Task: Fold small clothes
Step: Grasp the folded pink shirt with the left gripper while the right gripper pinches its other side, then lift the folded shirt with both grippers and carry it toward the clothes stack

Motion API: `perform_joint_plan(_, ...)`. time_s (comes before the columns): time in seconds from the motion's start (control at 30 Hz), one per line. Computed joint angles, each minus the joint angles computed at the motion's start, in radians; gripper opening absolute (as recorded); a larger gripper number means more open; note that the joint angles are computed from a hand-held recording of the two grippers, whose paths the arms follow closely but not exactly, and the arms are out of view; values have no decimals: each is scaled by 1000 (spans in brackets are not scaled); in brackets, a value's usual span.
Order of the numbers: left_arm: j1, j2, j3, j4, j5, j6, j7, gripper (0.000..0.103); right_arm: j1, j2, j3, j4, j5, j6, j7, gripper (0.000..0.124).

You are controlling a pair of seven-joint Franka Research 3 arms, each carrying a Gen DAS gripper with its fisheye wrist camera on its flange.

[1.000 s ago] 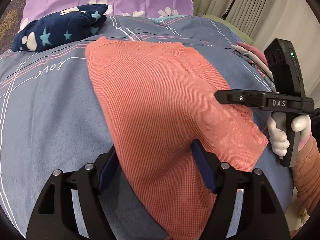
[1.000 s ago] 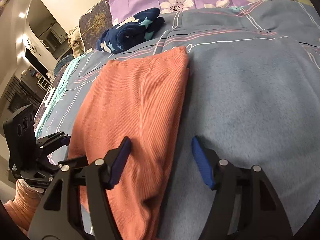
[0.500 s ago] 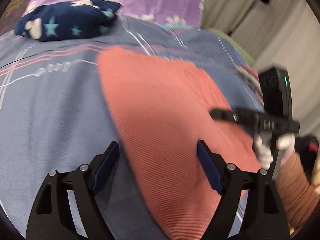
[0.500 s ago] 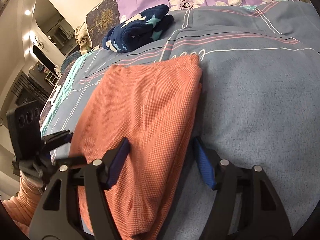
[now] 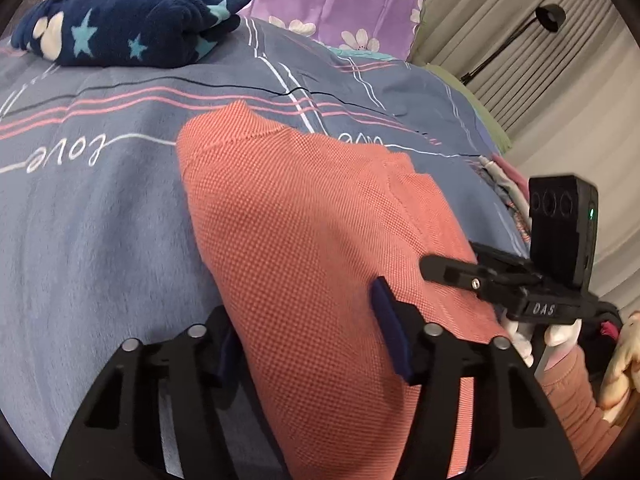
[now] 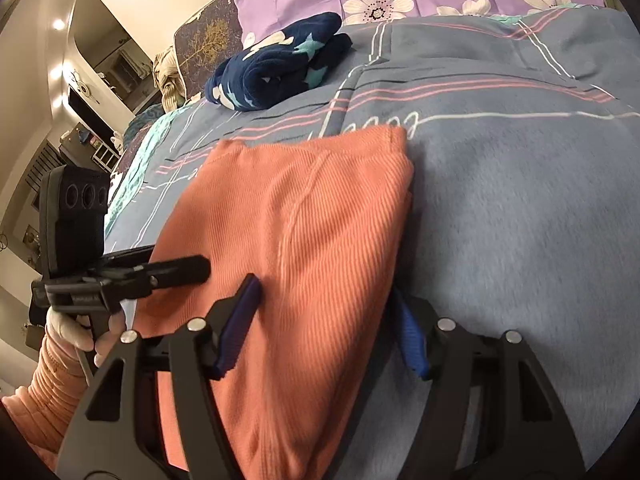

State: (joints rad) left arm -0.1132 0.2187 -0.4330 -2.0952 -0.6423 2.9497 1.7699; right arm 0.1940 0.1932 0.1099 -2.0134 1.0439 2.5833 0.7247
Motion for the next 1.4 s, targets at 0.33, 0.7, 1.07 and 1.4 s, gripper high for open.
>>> perform_joint_plan(0.33,-227,-106,236,-127,561,159,-419,29,84,-119,53,-124,84,325,-218,21)
perform_joint_plan(0.7,-186,-301,227,-181,1349,203,-1077,26,218,-413,-17,-304,420,474,-507,18)
perform_joint_plan(1.07,-84,-388,21,-168,1319,273,-1035,26,189,-771,54,-539,385,648,-459,17)
perform_joint_plan(1.4,-248,-234,50,14,1150,236,-789,26,-34,-997,123,-703,146,579,-166,17)
